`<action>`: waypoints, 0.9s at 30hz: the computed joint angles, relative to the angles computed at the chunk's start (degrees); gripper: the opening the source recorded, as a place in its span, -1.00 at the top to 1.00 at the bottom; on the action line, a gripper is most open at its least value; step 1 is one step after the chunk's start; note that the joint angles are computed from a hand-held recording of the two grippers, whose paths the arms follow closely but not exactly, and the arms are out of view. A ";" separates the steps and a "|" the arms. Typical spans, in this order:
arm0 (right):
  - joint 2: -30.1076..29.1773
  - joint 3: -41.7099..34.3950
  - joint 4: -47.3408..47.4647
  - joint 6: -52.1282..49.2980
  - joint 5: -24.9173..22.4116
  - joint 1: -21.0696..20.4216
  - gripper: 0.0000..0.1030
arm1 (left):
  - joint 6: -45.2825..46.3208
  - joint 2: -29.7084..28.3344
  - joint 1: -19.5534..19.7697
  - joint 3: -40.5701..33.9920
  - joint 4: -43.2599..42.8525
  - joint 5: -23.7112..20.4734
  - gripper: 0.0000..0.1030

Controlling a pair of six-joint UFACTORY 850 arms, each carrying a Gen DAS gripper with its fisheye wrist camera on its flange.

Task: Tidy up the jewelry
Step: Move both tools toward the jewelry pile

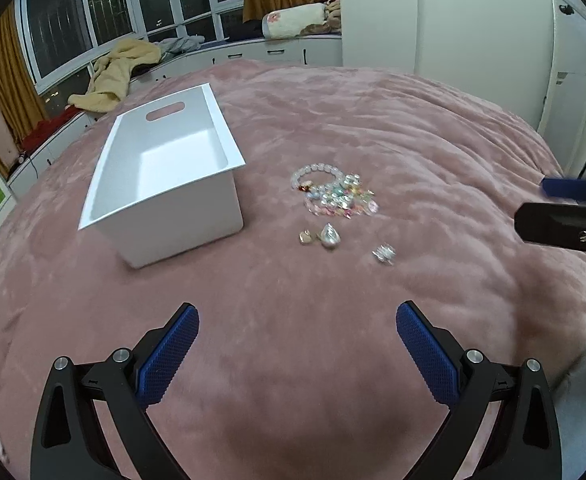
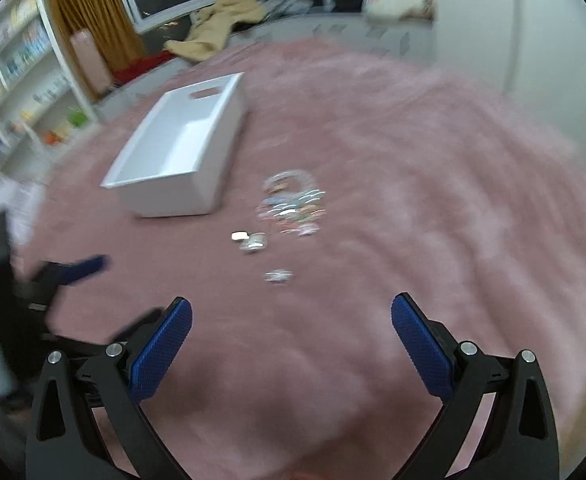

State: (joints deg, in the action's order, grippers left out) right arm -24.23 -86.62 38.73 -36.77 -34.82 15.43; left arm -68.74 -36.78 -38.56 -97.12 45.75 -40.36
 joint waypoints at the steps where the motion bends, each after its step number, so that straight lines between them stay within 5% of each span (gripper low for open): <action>1: -2.21 -2.39 3.42 -3.34 -2.02 -0.52 -0.91 | 0.00 -0.50 0.54 -0.10 0.37 0.87 -0.94; 6: -6.67 -4.90 -2.69 -20.03 8.21 1.62 -0.91 | 4.49 -4.28 3.53 -2.22 -0.64 7.27 -0.94; 11: -14.48 -9.85 8.70 -32.25 -3.71 -1.18 -0.79 | 8.80 -9.36 4.56 -7.77 -1.18 8.46 -0.93; 17: -14.86 -7.99 11.76 -39.25 -4.25 -0.74 -0.60 | 15.14 -12.17 6.85 -10.75 -9.01 14.89 -0.82; 21: -17.20 -10.57 9.23 -38.83 -2.96 1.02 -0.24 | 22.77 -16.61 7.78 -16.93 -16.46 11.92 -0.24; 27: -19.53 -13.27 7.83 -36.51 -5.47 0.80 0.07 | 23.13 -19.05 7.74 -19.99 -16.43 9.88 0.14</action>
